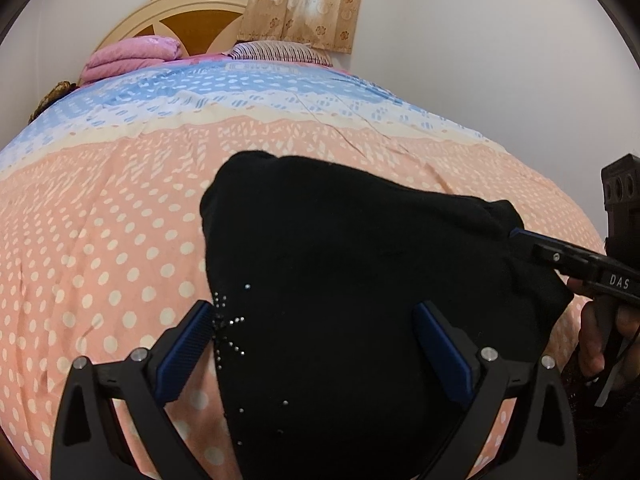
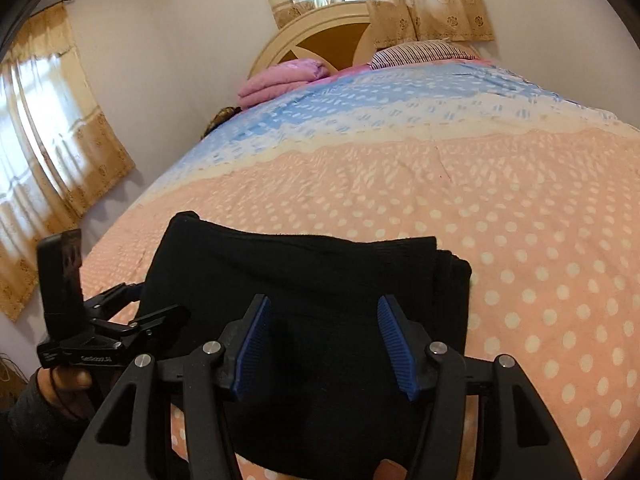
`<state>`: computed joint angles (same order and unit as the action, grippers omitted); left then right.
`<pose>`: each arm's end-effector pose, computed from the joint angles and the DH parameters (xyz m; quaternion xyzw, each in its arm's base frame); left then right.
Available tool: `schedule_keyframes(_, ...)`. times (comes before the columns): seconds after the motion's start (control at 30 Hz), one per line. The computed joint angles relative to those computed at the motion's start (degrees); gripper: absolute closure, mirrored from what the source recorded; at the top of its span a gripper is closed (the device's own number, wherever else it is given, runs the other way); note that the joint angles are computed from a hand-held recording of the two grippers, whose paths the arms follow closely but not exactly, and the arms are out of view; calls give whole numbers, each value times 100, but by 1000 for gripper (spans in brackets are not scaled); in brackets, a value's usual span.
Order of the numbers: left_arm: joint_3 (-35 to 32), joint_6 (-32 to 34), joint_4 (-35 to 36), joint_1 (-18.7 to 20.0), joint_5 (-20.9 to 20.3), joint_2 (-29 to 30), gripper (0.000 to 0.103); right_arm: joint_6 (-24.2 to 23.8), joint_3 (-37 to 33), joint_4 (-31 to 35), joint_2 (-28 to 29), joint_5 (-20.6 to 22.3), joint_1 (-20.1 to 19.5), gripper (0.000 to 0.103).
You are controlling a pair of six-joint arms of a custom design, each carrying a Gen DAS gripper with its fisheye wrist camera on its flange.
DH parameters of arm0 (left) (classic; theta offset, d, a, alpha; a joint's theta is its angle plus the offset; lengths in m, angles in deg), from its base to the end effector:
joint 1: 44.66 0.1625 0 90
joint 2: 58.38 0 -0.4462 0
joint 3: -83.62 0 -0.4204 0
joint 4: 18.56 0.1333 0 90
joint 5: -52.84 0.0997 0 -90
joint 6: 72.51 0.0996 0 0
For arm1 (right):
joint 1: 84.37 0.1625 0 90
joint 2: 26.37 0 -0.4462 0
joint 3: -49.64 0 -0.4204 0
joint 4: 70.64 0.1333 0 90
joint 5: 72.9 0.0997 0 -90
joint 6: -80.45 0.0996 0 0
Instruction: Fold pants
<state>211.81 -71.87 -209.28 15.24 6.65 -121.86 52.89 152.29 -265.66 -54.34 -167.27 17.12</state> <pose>-0.0766 -0.5355 0.1821 0.1227 0.8814 -0.3676 0.2702 0.2509 -0.6035 -0.0690 0.3129 -0.9123 0.2538 0.0730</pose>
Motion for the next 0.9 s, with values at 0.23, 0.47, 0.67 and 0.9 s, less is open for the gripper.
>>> schedule_keyframes(0.23, 21, -24, 60, -19, 43, -27, 1, -171, 64, -11, -46, -27, -26, 46)
schedule_keyframes(0.47, 134, -8, -5, 25, 23, -212, 1, -333, 441, -243, -296, -65, -97, 45)
schedule_keyframes(0.67, 257, 136, -316, -101, 160, -350, 1, -228, 635, -470, -446, -126, -177, 45)
schedule_keyframes(0.9, 60, 181, -83, 176, -102, -325, 0, 106, 636, -198, -509, -71, -337, 38)
